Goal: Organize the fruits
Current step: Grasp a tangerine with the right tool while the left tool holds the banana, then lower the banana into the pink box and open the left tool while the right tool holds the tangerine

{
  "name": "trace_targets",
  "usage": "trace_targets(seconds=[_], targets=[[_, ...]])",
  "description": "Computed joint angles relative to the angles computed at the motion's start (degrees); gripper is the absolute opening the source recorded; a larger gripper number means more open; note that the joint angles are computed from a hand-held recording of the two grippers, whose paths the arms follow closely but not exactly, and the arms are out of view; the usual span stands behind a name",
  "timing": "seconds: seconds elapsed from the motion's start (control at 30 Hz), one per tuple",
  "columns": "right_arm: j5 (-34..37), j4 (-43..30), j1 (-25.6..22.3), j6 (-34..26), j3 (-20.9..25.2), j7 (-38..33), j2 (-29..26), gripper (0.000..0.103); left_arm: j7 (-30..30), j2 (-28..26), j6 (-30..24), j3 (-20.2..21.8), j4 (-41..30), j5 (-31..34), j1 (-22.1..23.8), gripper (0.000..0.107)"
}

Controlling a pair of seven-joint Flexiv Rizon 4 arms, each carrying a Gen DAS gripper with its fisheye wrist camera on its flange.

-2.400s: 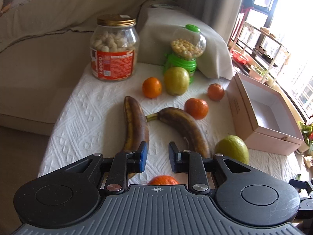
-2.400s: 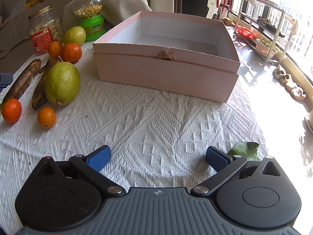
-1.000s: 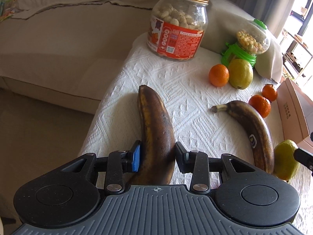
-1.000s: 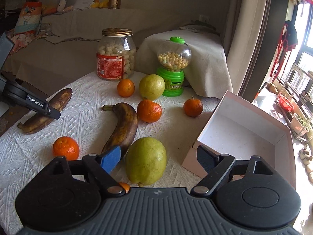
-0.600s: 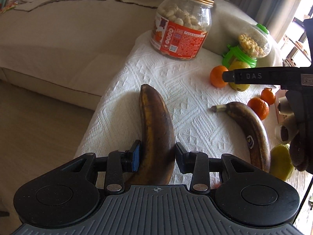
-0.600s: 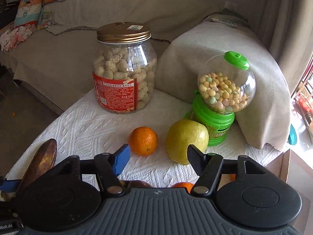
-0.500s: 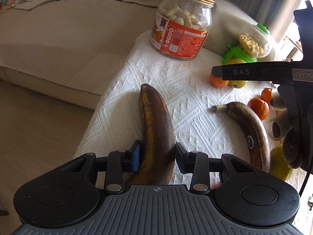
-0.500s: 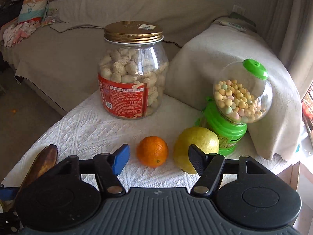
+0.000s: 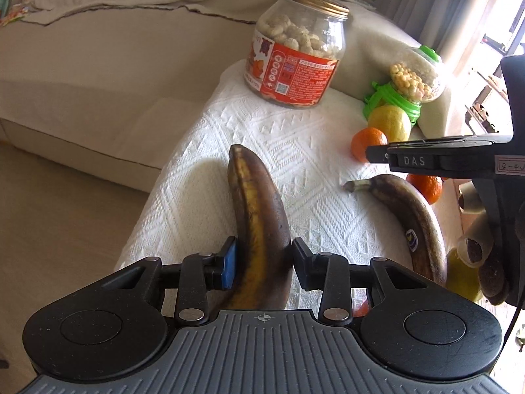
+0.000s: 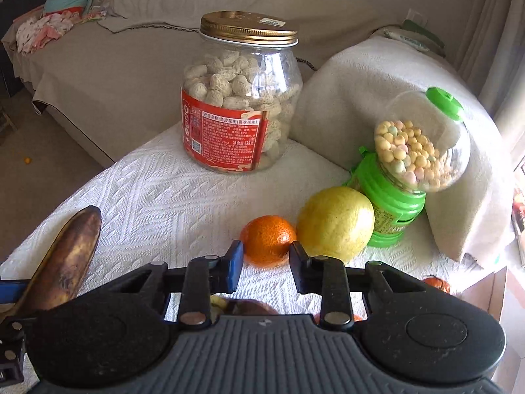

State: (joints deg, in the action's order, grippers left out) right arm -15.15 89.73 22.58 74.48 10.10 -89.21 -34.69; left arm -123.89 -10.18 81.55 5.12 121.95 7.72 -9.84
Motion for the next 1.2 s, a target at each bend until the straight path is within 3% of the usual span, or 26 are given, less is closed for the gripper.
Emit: trace_targets(seconds=[0.07, 0.17, 0.23, 0.33, 0.43, 0.5, 0.6, 0.7, 0.87, 0.97, 1.07, 1.2], targets=[[4.45, -0.38, -4.39, -2.75, 4.96, -3.14, 0.59, 0.015, 1.42, -0.25, 2.19, -1.18, 0.89, -1.47, 0.49, 0.041], [7.93, 0.44, -6.40, -2.76, 6.43, -6.09, 1.62, 0.015, -2.34, -1.25, 0.56, 2.18, -1.67, 3.55, -2.96, 0.041], [8.40, 0.64, -5.89, -1.97, 5.44, -6.26, 1.93, 0.015, -2.99, -1.47, -0.37, 2.09, -2.18, 4.06, -2.86, 0.041], [10.23, -0.44, -5.74, -1.90, 5.82, -5.52, 1.58, 0.028, -0.95, -1.43, 1.29, 0.35, -0.89, 1.38, -1.14, 0.041], [9.03, -1.43, -2.11, -2.49, 1.89, 0.15, 0.95, 0.044, -0.43, -1.49, 2.38, 0.33, -0.35, 0.59, -1.13, 0.041], [5.52, -1.84, 1.41, -3.15, -2.53, 6.31, 0.03, 0.046, -0.01, -1.56, 3.27, 0.35, 0.06, 0.20, -1.16, 0.041], [3.81, -3.69, 2.05, -5.99, -3.04, 9.60, -1.66, 0.044, 1.30, -1.73, 5.28, -0.24, 1.12, -1.50, -0.66, 0.041], [2.60, -2.43, 1.19, -4.47, -2.14, 9.45, -1.01, 0.042, 3.55, -2.15, 8.29, -1.57, 2.56, -4.50, 0.40, 0.041], [6.50, 5.19, -5.04, 2.37, 4.39, 3.25, 5.50, 0.042, 7.78, -2.32, 8.41, -2.12, 2.96, -8.39, 0.27, 0.041], [10.07, 12.80, -9.22, 7.98, 8.26, -2.10, 11.08, 0.042, 7.01, -2.53, 5.34, 0.77, 0.97, -6.44, -2.44, 0.041], [16.50, 18.62, -15.18, 9.61, 14.11, -8.15, 15.74, 0.042, 5.43, -2.69, 1.31, 2.67, -1.59, -2.78, -4.17, 0.041], [19.59, 27.01, -14.38, 12.52, 11.27, -8.78, 21.37, 0.042, 3.53, -3.09, -5.62, 3.45, -6.11, 4.11, -5.14, 0.043]])
